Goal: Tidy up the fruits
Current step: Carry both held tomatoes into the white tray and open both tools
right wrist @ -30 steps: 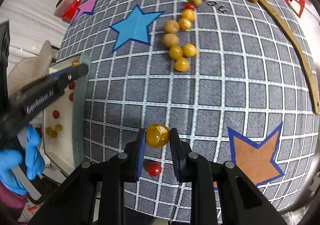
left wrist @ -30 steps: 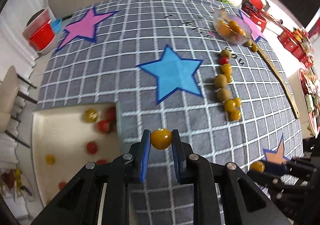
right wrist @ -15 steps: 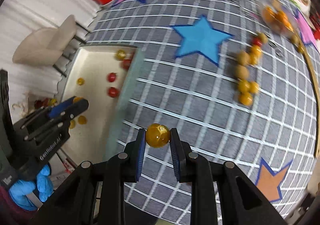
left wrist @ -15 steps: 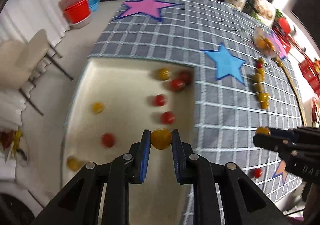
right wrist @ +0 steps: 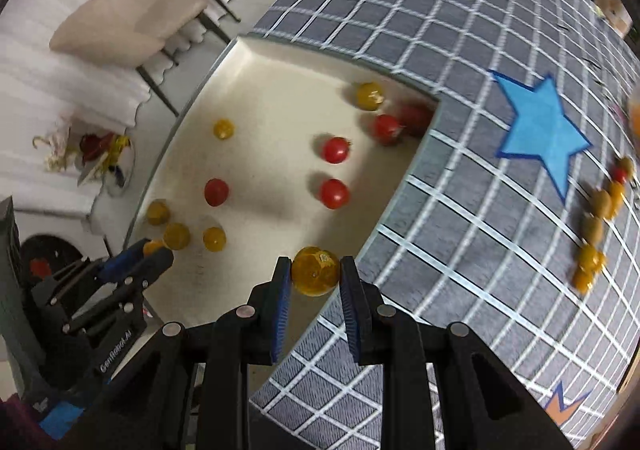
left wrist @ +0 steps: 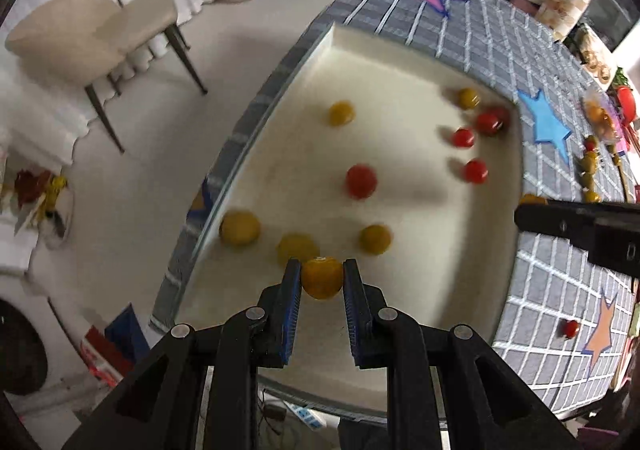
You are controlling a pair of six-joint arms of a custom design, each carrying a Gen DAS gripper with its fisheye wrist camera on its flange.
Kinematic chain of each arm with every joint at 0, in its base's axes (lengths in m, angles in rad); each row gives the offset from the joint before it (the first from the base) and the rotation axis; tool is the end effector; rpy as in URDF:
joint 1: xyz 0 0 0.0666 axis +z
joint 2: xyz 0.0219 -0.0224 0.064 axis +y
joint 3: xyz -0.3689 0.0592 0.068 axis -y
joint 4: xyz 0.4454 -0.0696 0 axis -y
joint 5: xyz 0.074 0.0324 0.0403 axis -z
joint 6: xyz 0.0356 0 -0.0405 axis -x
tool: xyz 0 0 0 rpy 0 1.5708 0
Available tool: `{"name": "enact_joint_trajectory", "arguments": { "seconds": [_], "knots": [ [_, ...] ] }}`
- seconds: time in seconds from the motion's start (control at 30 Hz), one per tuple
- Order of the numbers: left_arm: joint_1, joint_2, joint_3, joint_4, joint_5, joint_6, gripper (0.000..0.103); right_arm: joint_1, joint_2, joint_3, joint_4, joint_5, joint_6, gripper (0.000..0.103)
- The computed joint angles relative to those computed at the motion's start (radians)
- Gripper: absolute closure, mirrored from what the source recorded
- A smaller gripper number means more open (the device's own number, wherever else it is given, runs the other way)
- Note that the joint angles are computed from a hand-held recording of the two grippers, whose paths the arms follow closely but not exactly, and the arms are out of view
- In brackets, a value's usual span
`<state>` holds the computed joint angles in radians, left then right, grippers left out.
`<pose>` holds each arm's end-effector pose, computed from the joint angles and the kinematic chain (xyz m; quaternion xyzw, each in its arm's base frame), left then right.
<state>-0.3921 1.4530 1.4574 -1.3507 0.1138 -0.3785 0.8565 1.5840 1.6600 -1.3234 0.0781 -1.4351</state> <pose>0.4748 -0.2011 0.4002 0.3788 0.9170 -0.0573 0.1114 0.3781 0.4312 0.4285 0.2874 0.9434 0.1307 0.1014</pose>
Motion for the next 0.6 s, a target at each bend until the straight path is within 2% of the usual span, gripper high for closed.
{"name": "enact_joint_trajectory", "arguments": {
  "seconds": [0.3, 0.6],
  "knots": [
    [-0.006, -0.014, -0.082, 0.027, -0.029, 0.011, 0.081, -0.037, 0.085, 0.04, -0.016, -0.064, 0.096, 0.077],
    [-0.01, -0.023, -0.094, 0.049, -0.044, -0.01, 0.081, -0.052, 0.13, 0.067, -0.039, -0.073, 0.127, 0.076]
  ]
}}
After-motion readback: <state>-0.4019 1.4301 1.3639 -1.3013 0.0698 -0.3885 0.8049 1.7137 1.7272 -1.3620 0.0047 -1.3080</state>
